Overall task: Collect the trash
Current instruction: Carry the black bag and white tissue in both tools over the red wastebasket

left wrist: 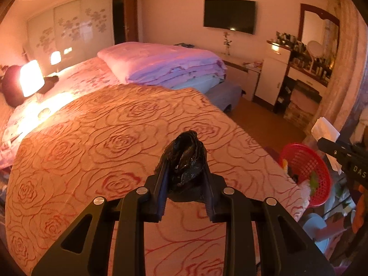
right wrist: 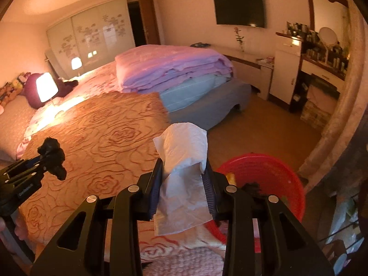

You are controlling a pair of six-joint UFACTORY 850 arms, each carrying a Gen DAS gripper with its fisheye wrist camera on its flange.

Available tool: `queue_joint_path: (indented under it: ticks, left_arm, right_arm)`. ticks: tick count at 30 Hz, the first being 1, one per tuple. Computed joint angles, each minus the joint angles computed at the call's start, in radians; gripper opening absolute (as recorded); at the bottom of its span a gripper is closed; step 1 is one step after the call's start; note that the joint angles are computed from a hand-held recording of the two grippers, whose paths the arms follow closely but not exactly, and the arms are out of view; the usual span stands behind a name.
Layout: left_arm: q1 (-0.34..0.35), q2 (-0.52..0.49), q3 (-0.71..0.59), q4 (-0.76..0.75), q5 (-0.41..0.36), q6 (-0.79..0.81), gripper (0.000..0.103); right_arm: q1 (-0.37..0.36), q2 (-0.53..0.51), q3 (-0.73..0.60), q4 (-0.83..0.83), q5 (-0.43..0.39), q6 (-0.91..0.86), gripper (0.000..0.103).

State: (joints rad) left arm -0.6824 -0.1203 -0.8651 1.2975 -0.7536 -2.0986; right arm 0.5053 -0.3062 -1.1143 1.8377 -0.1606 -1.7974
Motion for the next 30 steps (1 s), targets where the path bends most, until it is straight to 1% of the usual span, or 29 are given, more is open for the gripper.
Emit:
queue_joint_path:
  ticks: [3,6,10,15,17,20,21,25,28,30]
  left_arm:
    - [0.004,-0.021,-0.031,0.012,0.031,0.022,0.025]
    - [0.007,-0.046,-0.064,0.041,0.071,0.034,0.025]
    - [0.014,-0.086,-0.116,0.056,0.122,0.063,0.025]
    - [0.025,-0.148,-0.194,0.082,0.199,0.126,0.025]
    - [0.026,-0.173,-0.225,0.091,0.229,0.149,0.025]
    - [0.029,-0.224,-0.286,0.066,0.279,0.216,0.025]
    - [0.032,-0.245,-0.310,0.047,0.307,0.249,0.025]
    - [0.034,-0.310,-0.377,-0.035,0.363,0.359,0.025]
    - [0.037,-0.358,-0.429,-0.111,0.409,0.458,0.025]
    - [0.039,-0.390,-0.462,-0.165,0.433,0.525,0.025]
  right_arm:
    - [-0.019,0.001,0.001,-0.019,0.005,0.023,0.033]
    - [-0.038,0.007,0.008,0.006,0.021,-0.007,0.033]
    - [-0.063,0.016,0.019,0.065,0.036,-0.065,0.033]
    - [-0.101,0.023,0.032,0.193,0.052,-0.177,0.033]
    - [-0.113,0.016,0.029,0.181,0.058,-0.152,0.033]
    - [-0.135,0.003,0.028,0.165,0.063,-0.112,0.033]
    - [-0.142,-0.004,0.025,0.128,0.063,-0.068,0.033]
    - [-0.161,-0.026,0.022,0.109,0.062,-0.027,0.033]
    - [-0.172,-0.048,0.012,0.036,0.069,0.059,0.033]
    - [-0.178,-0.061,0.005,-0.051,0.070,0.155,0.033]
